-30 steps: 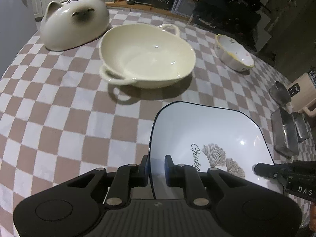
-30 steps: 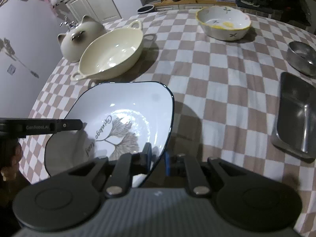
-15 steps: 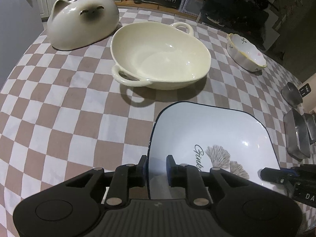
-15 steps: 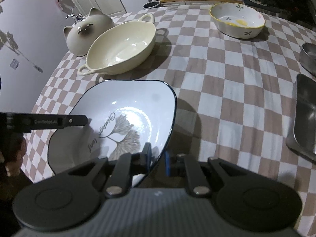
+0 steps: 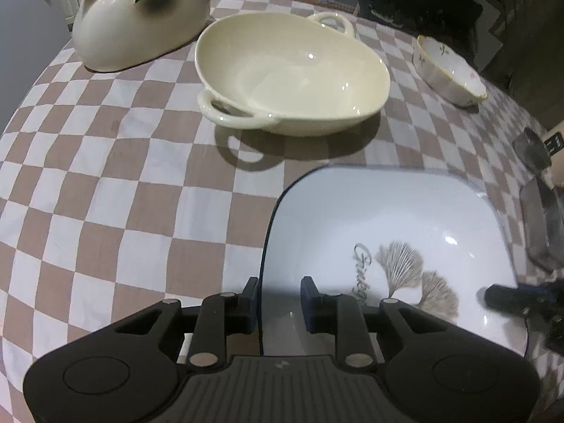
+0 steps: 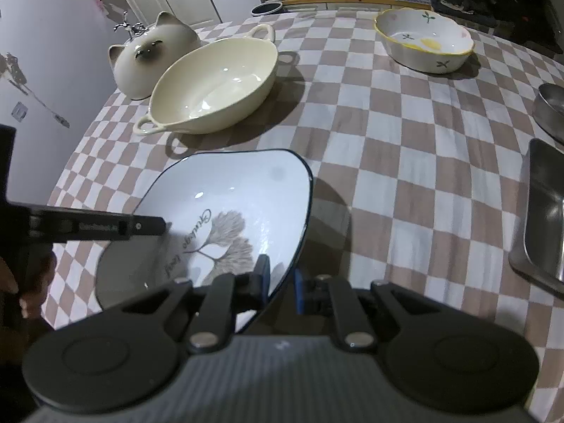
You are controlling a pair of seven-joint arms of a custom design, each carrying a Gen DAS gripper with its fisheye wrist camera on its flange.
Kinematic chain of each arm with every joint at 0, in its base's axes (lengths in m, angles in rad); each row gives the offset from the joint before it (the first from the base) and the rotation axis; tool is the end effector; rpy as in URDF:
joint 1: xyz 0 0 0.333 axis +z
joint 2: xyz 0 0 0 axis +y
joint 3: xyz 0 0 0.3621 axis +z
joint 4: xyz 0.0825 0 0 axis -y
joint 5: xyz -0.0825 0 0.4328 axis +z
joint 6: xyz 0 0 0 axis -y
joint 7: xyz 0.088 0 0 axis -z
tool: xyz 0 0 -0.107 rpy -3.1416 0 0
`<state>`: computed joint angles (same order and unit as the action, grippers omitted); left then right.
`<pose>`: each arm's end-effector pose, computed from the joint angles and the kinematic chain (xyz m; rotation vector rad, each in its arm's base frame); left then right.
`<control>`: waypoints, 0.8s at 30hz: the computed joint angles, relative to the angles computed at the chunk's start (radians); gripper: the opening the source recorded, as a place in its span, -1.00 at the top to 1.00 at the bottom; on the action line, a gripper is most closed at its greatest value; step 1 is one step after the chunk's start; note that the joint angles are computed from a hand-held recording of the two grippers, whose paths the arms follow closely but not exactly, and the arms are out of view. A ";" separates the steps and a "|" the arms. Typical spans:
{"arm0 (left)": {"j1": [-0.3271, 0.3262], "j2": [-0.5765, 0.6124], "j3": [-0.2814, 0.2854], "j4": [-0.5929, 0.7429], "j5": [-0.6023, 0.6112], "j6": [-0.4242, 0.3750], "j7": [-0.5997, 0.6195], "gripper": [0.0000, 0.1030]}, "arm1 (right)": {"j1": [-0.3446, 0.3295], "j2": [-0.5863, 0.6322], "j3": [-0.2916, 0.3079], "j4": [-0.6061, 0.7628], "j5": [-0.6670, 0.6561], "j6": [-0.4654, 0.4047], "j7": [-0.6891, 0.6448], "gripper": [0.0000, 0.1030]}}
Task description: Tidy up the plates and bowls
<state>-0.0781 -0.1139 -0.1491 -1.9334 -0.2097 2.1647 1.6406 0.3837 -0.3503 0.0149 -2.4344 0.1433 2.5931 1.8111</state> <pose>0.5820 -0.1471 0.6046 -1.8848 2.3327 -0.5693 0.4614 0.1918 0.5100 -1.9158 1.8118 -0.1887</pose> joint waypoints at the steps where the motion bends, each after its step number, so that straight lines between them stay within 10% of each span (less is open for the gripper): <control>1: 0.001 0.001 0.002 0.000 -0.004 -0.003 0.002 0.48 | 0.000 -0.002 0.000 0.000 0.000 0.001 -0.002 0.72; 24: 0.009 -0.034 0.009 -0.022 -0.023 -0.003 0.068 0.52 | -0.007 -0.006 0.019 -0.001 -0.065 -0.067 -0.010 0.72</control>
